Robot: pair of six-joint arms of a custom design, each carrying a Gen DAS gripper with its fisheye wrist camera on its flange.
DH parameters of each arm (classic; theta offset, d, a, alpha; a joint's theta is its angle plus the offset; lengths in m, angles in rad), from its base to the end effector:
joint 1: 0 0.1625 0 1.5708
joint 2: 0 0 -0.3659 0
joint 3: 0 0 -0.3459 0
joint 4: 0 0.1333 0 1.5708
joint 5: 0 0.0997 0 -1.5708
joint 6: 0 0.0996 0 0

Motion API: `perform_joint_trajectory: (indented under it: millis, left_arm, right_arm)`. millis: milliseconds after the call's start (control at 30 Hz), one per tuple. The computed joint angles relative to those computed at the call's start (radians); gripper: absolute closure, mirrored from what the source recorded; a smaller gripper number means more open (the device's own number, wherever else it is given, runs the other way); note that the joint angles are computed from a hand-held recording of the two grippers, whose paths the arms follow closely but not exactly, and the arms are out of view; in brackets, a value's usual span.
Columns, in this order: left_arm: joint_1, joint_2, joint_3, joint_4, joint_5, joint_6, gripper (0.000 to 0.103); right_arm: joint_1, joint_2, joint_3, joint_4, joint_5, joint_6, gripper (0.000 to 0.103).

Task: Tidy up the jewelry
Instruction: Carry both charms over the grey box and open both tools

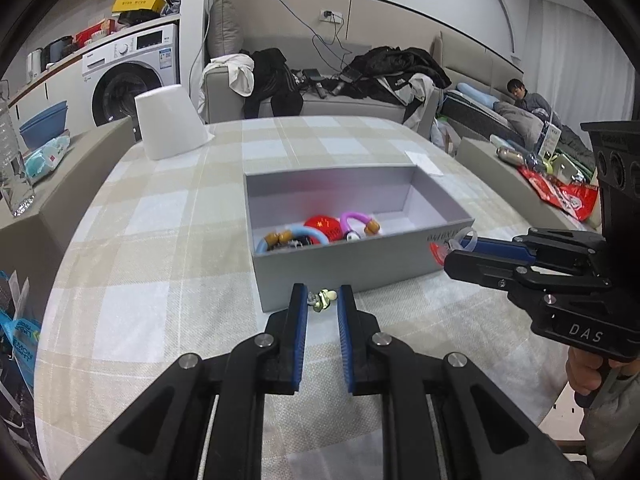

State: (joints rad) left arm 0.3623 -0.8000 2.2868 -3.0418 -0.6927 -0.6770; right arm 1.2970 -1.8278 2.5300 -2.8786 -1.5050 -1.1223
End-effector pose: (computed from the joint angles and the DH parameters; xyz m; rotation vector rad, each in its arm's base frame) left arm -0.2834 -0.3319 0.0151 0.6542 2.3687 -0.9224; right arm 0.0509 -0.3359 0.2680 1.1427 -2.4622 0.7070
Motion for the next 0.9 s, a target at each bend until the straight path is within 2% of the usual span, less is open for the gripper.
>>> perform_joint_trajectory:
  millis: [133, 533, 667, 900]
  left_arm:
    - [0.002, -0.004, -0.010, -0.007, 0.028, 0.007, 0.093]
    - [0.063, 0.039, -0.113, -0.028, 0.076, 0.075, 0.093]
    - [0.088, 0.071, -0.143, -0.057, 0.075, 0.111, 0.093]
    - [0.103, 0.085, -0.148, -0.033, 0.061, 0.109, 0.093]
  right_arm:
    - [0.033, 0.020, -0.011, -0.023, -0.015, 0.027, 0.086]
    - [0.127, 0.153, -0.115, -0.100, -0.082, 0.122, 0.086]
    - [0.132, 0.193, -0.144, -0.121, -0.090, 0.140, 0.086]
    - [0.116, 0.233, -0.174, -0.121, -0.097, 0.161, 0.086]
